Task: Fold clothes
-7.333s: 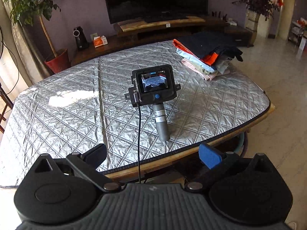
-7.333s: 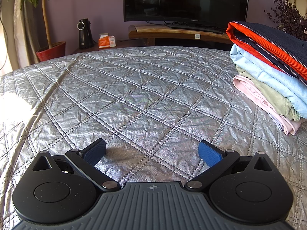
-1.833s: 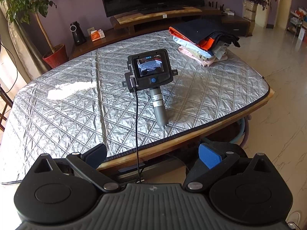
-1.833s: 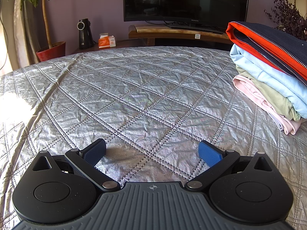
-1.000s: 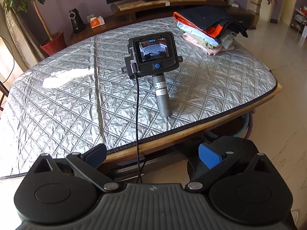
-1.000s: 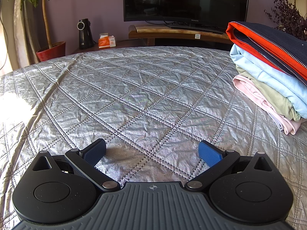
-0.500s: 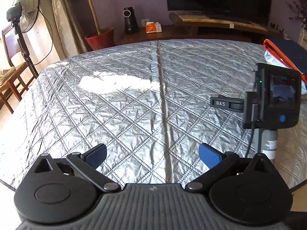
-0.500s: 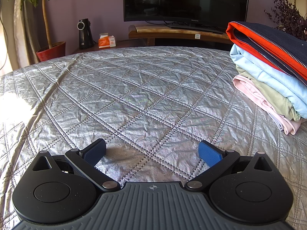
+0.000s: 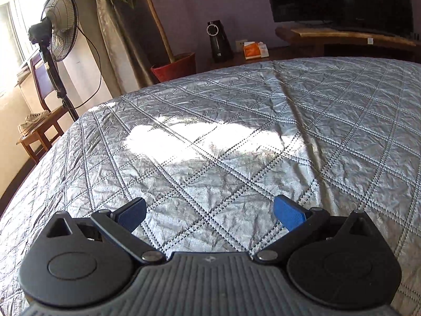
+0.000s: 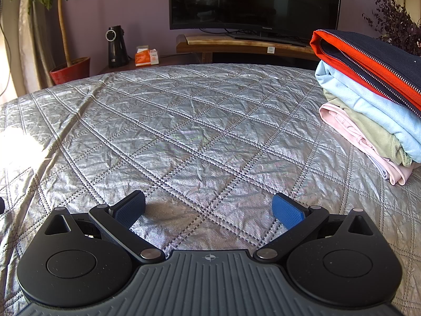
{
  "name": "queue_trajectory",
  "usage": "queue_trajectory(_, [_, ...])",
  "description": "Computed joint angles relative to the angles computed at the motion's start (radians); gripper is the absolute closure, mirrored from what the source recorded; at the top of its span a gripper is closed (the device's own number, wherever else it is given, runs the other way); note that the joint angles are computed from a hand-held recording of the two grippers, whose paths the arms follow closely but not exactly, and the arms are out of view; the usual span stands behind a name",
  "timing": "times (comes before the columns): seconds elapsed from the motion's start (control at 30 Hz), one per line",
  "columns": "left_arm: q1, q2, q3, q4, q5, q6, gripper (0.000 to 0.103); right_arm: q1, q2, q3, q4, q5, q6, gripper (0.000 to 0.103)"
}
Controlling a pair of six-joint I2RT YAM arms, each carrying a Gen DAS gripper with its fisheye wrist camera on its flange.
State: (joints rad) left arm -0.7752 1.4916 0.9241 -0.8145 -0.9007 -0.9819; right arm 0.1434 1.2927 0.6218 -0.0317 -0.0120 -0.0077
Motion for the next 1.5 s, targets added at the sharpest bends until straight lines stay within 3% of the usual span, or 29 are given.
queue_trajectory(0.1, [0.016, -0.035, -0.066, 0.142, -0.006, 0.077, 0.001, 0.0, 0.0, 0.0, 0.0, 0.0, 0.0, 0.0])
queue_trajectory(0.23, [0.036, -0.059, -0.093, 0.19, 0.021, 0.092, 0.0, 0.0, 0.0, 0.0, 0.0, 0.0, 0.0, 0.0])
queue_trajectory(0.43, [0.13, -0.21, -0.232, 0.358, 0.177, 0.128, 0.001, 0.001, 0.0, 0.0, 0.0, 0.001, 0.001, 0.0])
queue_trajectory(1.5, [0.113, -0.189, -0.216, 0.336, 0.162, 0.109, 0.0, -0.003, -0.002, 0.004, -0.007, -0.004, 0.0, 0.0])
